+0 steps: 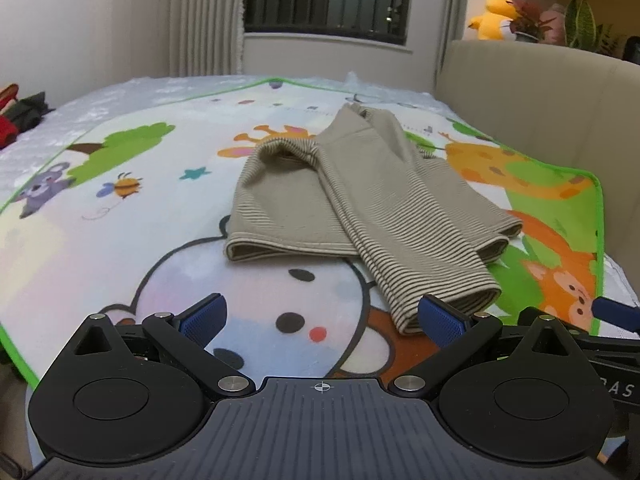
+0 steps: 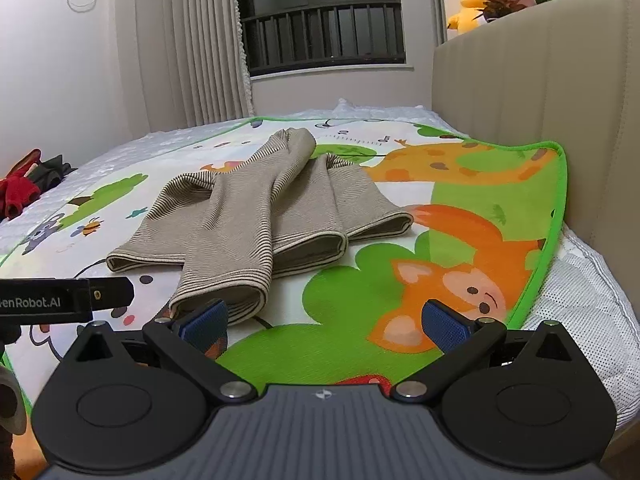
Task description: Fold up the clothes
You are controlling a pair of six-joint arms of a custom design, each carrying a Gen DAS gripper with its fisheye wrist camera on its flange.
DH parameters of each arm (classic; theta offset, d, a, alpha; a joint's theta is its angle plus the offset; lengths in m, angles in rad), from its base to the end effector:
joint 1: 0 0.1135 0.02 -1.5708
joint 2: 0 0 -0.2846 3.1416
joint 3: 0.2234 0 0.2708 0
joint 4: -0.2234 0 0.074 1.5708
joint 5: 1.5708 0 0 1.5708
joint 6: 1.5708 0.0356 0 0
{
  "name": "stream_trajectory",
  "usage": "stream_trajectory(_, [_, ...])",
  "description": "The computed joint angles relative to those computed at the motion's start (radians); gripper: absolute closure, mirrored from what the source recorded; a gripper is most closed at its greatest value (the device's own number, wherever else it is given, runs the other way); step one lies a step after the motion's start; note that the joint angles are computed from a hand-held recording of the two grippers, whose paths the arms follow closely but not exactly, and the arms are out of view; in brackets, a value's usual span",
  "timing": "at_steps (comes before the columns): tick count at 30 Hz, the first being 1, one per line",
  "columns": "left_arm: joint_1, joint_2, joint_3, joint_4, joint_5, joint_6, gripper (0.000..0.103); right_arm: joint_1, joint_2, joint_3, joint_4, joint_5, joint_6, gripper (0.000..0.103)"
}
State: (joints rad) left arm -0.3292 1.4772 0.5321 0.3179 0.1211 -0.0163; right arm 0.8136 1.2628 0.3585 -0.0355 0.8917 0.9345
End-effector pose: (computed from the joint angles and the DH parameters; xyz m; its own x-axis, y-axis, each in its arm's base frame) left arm 0.2685 -0.0963 0.1538 -0.5620 0.1749 -0.8084 0.4044 0.9107 -0.0841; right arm 0.1582 0.1270 0.1364 -0.4431 0.2666 -0.8559 0.3622 0.9266 0.1012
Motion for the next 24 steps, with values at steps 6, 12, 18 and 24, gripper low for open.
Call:
stream_trajectory(6, [0.013, -0.008, 0.004, -0.034, 0.01, 0.034, 0.0, -0.016, 0.014, 0.012, 0.002, -0.021, -0.007, 0.0])
stream_trajectory(12, [-0.002, -0.009, -0.013, -0.016, -0.007, 0.03, 0.0, 0.008, 0.007, 0.017, -0.031, 0.0, 0.013, 0.0])
stream_trajectory(18, [-0.001, -0.01, -0.013, -0.036, 0.004, 0.041, 0.0, 0.013, 0.018, 0.019, -0.03, 0.005, 0.02, 0.0])
stream_trajectory(24, [0.001, -0.01, -0.013, -0.041, 0.004, 0.046, 0.0, 0.017, 0.016, 0.021, -0.04, 0.012, 0.033, 0.0])
